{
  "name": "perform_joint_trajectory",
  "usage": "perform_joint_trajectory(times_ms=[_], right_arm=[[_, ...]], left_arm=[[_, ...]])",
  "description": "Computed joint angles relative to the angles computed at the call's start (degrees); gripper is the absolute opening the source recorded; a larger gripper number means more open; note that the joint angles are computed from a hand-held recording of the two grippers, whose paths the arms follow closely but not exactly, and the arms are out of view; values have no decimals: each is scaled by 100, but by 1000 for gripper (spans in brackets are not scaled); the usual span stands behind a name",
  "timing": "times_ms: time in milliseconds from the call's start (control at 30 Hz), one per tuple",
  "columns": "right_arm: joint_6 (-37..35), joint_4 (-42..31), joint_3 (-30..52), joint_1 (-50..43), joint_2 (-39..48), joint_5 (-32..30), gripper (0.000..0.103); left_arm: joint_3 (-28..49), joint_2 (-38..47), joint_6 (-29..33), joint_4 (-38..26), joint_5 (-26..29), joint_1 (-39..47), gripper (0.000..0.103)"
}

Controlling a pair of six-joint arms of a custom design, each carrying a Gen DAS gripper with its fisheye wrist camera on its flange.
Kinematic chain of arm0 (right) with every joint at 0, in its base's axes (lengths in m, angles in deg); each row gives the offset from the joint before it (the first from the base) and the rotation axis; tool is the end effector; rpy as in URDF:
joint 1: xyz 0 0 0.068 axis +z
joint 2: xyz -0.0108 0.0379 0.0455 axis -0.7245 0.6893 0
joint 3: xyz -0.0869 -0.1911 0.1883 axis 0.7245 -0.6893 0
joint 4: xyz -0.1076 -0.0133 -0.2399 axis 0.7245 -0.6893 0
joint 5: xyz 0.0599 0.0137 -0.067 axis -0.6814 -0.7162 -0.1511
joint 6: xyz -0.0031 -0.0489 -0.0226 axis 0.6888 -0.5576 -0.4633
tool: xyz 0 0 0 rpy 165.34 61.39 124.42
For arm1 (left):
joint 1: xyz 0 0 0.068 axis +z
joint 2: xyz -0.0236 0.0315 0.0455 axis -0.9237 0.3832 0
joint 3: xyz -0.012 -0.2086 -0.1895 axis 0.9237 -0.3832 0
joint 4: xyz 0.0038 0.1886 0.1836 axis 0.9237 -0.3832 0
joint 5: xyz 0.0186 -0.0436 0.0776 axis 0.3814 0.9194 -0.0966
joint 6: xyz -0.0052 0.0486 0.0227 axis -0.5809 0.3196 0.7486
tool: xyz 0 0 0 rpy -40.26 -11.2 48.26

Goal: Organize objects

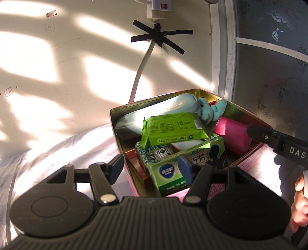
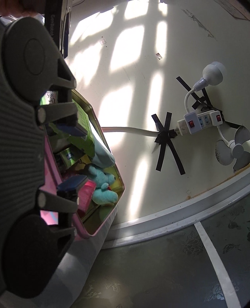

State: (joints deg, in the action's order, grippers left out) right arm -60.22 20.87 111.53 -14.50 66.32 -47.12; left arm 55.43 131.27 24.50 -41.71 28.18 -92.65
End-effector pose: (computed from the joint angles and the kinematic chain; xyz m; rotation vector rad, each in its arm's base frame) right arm 0.2837 0.1660 0.1138 0.1186 1.8520 0.4931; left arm 0.2927 -0.1289 0.2020 0.3184 2.1078 -0.0232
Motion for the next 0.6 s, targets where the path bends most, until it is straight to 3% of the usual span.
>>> perform_joint_trajectory(times_ms=[500,600], right_arm=[[-65,-1004,360,1217,-242,742,50],[-84,-1140,447,1421,-248,876,52]], left_arm=[[-1248,-833,-207,375,192,828,71],[-1449,-916,-280,469,267,995,76]])
